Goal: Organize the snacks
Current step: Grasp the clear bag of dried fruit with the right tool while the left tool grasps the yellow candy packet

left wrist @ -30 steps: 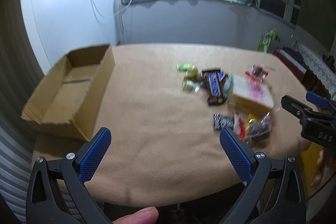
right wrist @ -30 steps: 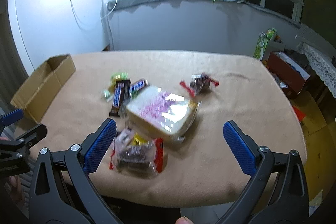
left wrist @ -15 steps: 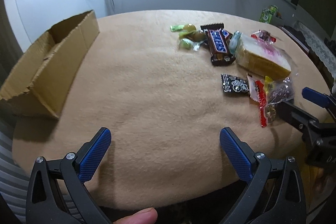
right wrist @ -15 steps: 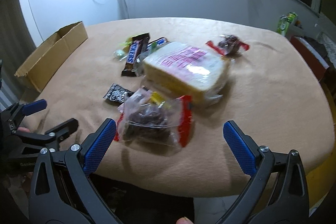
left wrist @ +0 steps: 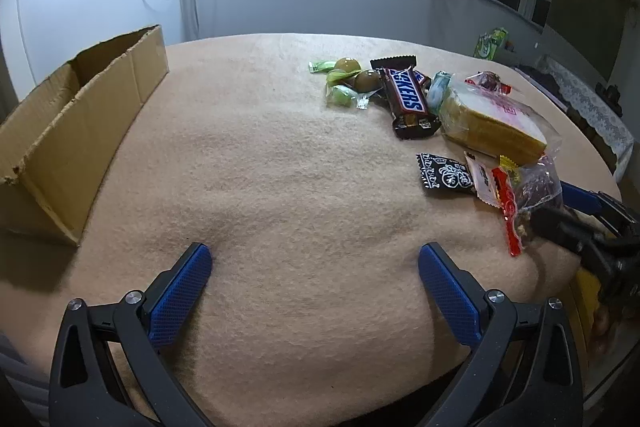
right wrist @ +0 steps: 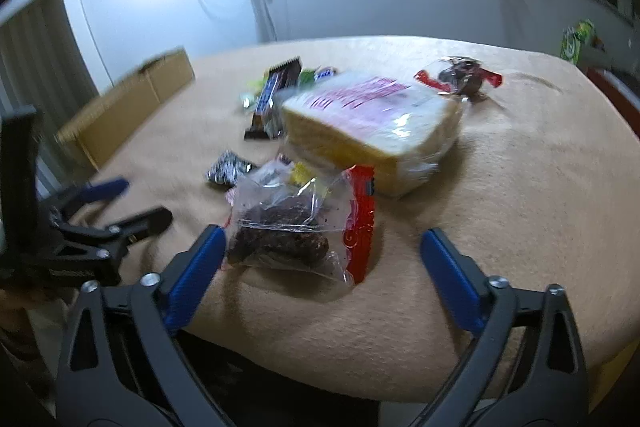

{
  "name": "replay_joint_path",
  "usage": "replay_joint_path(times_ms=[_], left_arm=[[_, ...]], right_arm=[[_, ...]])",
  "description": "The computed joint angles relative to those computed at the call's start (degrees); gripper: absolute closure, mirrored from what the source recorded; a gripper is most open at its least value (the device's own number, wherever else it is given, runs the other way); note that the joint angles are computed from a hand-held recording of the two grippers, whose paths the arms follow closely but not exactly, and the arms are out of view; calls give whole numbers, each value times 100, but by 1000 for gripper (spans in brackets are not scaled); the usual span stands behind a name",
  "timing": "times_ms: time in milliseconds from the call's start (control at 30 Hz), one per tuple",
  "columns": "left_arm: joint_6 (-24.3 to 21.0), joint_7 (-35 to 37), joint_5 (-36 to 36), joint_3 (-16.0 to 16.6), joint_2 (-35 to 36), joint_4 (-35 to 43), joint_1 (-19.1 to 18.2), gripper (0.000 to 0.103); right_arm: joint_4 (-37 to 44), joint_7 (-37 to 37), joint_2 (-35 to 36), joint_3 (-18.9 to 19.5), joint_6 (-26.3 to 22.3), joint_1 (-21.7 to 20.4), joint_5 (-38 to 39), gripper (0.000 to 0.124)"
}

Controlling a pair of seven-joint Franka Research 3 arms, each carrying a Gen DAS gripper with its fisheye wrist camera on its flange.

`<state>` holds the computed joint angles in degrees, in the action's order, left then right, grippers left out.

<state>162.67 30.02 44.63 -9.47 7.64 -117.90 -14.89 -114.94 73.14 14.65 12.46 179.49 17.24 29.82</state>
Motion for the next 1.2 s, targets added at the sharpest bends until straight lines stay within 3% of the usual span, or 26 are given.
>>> replay_joint_path(times_ms=[100,133,233,300,333,433,500,633,767,867,1100,1200], left_arm=[[-70,229,-125,-51,89,167,-28,1],[-17,251,-94,-49,131,225,-51,1],[165,459,-209,-83,199,331,-95,1],[235,610,-282,-104,255,431,-143,2],[274,656,-309,-97,283,471,-166,4],[443,1195,-834,-248,441,628,-124,22],[536,1613,-1227,-354,545,704,-95,41],[552,2274,-1859,-497,727,848,-146,48],[618,2910,-2395,-696,832,939,-131,68],[353,2843,-2071,-373,971,1231,-497,68],[51,3656,-2407,-609,1421,1848,-429,68],[-165,3766,-2337,-479,1575,2118,-607,68]], right_arm=[[33,-907,63,973,224,-816,790,49],[81,-1146,93,1161,202,-972,956,55],[148,-1572,119,1232,133,-992,1232,62],[194,-2257,152,1751,136,-1445,1893,72],[218,-2623,170,2015,168,-1689,2279,73],[201,-3239,117,2235,245,-1958,2991,74],[193,-3527,67,2234,242,-2028,3354,74],[141,-3981,-41,2100,223,-2056,3900,74],[209,-4651,-72,2056,71,-2098,4603,74],[255,-4938,-88,1915,-35,-2002,4899,74],[236,-5542,-200,1525,-330,-1746,5532,74],[231,-5518,-229,1305,-421,-1571,5523,74]])
